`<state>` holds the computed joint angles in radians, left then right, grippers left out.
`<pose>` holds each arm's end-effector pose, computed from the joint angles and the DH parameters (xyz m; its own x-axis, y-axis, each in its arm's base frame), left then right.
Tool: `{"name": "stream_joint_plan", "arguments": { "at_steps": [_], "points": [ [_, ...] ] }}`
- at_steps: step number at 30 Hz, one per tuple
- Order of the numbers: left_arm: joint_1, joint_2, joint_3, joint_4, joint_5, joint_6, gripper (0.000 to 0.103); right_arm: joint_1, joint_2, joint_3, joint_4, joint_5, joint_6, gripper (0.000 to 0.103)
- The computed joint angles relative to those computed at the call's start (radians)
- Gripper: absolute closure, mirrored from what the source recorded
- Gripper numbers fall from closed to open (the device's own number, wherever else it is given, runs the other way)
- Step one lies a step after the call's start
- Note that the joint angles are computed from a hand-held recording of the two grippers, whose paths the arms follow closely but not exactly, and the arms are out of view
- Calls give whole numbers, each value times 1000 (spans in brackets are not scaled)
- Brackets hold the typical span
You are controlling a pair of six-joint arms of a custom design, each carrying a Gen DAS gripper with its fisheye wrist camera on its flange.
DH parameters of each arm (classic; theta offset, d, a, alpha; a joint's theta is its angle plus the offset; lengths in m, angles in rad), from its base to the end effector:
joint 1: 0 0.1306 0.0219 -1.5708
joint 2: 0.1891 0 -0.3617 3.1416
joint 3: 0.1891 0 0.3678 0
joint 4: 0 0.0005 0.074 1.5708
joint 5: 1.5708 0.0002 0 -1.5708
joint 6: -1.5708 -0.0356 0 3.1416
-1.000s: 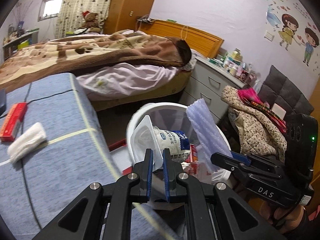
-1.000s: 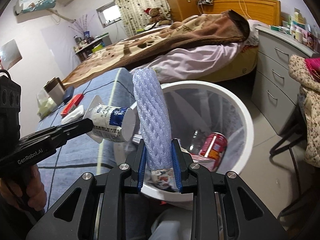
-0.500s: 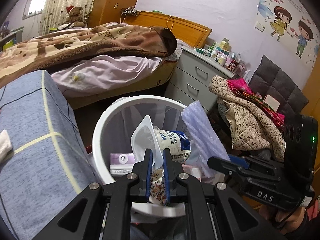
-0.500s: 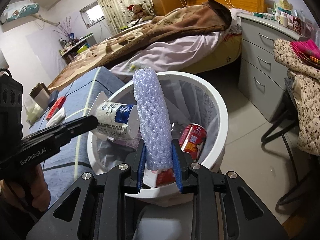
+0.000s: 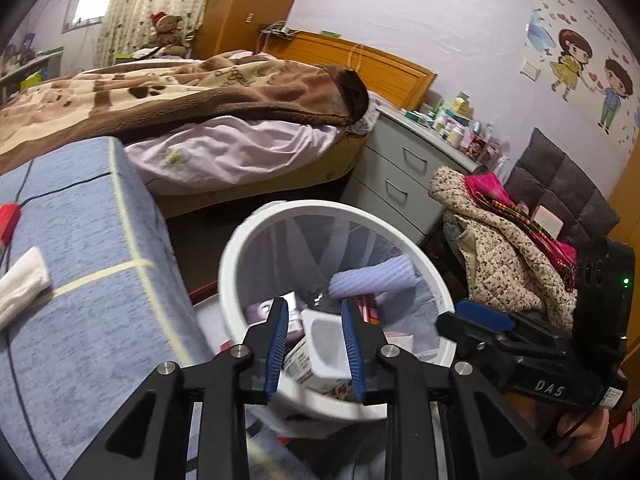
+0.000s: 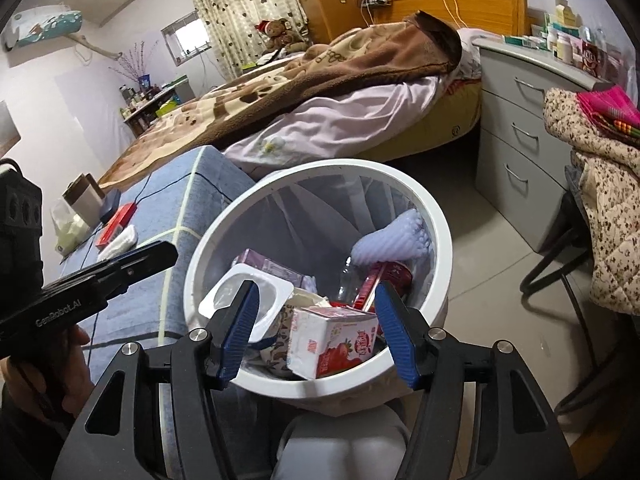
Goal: Collect trash
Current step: 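Carry yogurt cup and foam net over the wastebasket and open both tools to drop them, then move both tools back over the table toward the red box and white tissue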
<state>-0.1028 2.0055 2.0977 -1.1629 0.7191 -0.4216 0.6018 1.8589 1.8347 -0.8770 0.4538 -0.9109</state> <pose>0.6417 -0.0903 0.3695 -0.6363 0.3752 -0.6741 0.7143 0.6164 -0.3312 0.5213 0.3385 0.3598 -0.6210 0.4349 -0.6521 0.3362 0.8993 0.2796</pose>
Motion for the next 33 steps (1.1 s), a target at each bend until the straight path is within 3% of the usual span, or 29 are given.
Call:
{"name": "stream_joint_plan", "arguments": {
  "at_steps": [6, 20, 33],
  "points": [
    [39, -22, -33, 6, -12, 3, 76, 13, 2, 13, 13, 2, 29, 41],
    [113, -125, -175, 98, -51, 13, 76, 51, 68, 121, 35, -56, 157, 41],
    [200, -151, -218, 148, -79, 72, 76, 72, 152, 253, 20, -113, 225, 41]
  ]
}}
